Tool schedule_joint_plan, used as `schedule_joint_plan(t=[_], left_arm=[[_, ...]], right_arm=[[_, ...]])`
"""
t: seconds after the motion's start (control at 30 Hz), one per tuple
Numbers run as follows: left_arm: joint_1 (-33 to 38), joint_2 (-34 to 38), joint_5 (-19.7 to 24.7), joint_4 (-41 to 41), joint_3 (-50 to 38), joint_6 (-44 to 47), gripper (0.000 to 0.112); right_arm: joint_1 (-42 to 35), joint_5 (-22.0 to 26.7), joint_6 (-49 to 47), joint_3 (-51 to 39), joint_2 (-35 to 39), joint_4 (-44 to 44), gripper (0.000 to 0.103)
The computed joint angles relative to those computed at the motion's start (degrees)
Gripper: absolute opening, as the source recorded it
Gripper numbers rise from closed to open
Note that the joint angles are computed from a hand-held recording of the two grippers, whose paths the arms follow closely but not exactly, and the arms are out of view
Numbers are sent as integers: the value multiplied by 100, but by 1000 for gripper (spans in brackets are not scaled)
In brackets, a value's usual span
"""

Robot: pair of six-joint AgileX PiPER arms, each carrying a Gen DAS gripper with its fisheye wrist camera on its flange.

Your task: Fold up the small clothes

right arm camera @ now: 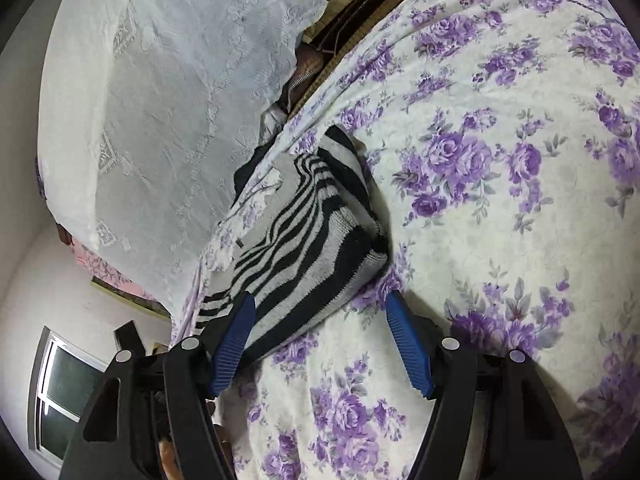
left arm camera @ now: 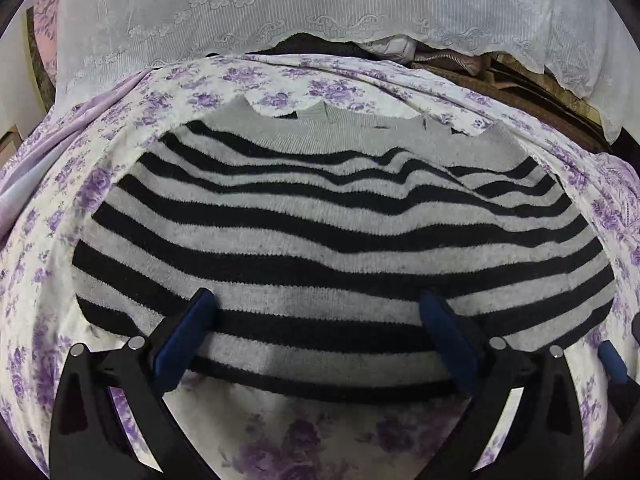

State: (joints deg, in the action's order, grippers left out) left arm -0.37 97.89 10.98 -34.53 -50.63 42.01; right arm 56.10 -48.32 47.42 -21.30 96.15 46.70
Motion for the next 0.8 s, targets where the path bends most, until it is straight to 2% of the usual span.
schedule_joint_plan(t=[0.07,0.13,0.17,0.23,0.33,0.4,0.53,0.7,0.8], left_arm=[[-140,-13,-289,187,128,-145,99],[-222,-50,-374,933,173,-925,99],[-226,-43,-334,1045,147,-1060,99],[-204,-35,-277,821,123,-856,99],[-194,-33,-268,903,103,-923,99],[-179,-63,-266,770,141,-781,99],[-198,-61,-289,871,149,-893,99],[-189,-55,-299,820,156,-829,99],[-230,-36,-348,1223,150,-1250,99]], right_arm=[[-132,202,-129,-128,34,-36,68],[-214,400,-285,-252,61,22,68],[-274,534,-415,-339,67,85,69],[-416,900,-804,-566,71,311,69],[-674,1516,-1775,-1047,134,881,69],[-818,1713,-2196,-1304,228,1160,70],[-1154,1833,-2328,-1745,498,1320,70],[-1381,1424,-1785,-1975,846,904,67],[-1550,1407,-1786,-2133,1003,701,65]])
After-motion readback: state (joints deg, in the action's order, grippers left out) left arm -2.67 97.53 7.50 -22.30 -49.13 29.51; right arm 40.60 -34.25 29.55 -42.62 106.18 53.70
